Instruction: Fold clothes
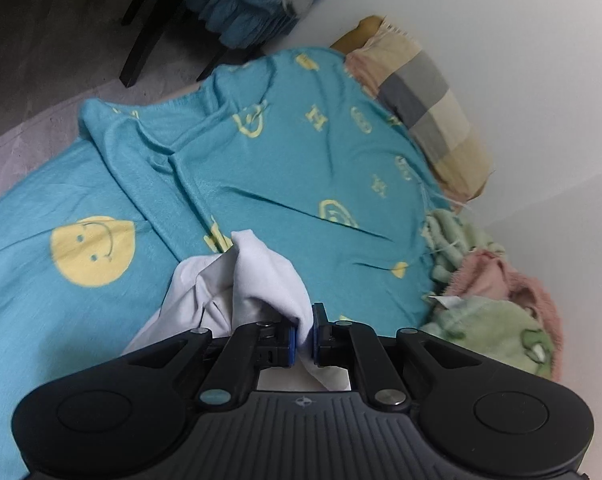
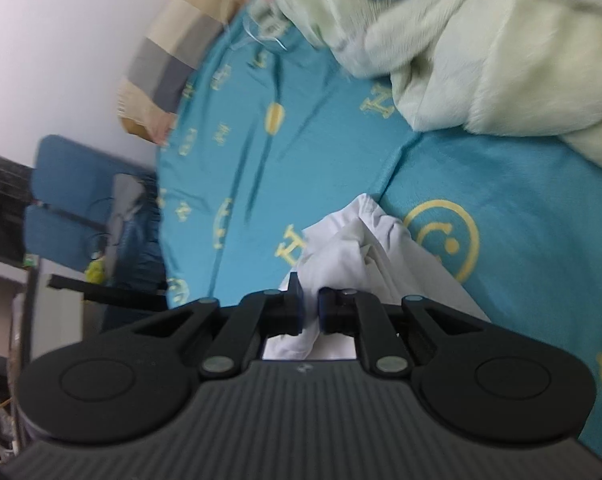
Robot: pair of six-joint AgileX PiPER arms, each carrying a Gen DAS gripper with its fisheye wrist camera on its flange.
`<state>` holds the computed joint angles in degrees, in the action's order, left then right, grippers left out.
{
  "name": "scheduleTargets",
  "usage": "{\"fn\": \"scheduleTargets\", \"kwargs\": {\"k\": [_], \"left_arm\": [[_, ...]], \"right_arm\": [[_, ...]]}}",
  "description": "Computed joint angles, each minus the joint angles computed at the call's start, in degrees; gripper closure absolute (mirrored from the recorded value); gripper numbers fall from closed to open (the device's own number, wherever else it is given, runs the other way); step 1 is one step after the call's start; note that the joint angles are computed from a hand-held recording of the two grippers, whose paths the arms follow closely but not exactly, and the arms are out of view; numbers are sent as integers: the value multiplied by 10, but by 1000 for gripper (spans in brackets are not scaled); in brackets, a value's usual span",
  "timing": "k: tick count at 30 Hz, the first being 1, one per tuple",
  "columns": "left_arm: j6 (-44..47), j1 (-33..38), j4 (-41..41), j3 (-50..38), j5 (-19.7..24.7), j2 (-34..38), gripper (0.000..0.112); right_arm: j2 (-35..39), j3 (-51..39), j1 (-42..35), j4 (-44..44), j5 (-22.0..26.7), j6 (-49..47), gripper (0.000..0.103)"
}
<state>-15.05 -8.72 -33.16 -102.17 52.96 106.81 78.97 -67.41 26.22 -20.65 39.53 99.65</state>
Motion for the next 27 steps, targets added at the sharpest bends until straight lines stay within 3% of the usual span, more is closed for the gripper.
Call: {"fn": "scheduleTargets", "kwargs": {"k": [6, 11, 13, 15, 17, 18, 19, 22, 27], "left_arm": [[22, 10, 1, -104, 31, 136, 104], [61, 9, 0, -125, 34, 158, 103], [78, 7, 2, -116, 28, 149, 98], [106, 6, -5, -97, 14, 131, 90], [140, 5, -25, -70, 0, 107, 76], [160, 3, -30, -55, -11, 92, 65], [176, -5, -25, -45, -28, 80, 58], [232, -31, 16, 11, -90, 25, 41], [259, -75, 108, 56, -130, 5, 36]], "right_arm": [[83, -11, -66, 102, -59, -113, 92], [108, -13, -86, 142, -77, -157, 91], [106, -12, -88, 149, -80, -171, 89], [98, -10, -80, 136, -84, -175, 79], [82, 3, -65, 94, -108, -153, 46], [74, 6, -54, 60, -117, -133, 38], [68, 4, -38, 16, -112, -109, 32], [70, -29, 14, -85, -54, -92, 32], [139, -114, 54, -112, 34, -241, 33]]}}
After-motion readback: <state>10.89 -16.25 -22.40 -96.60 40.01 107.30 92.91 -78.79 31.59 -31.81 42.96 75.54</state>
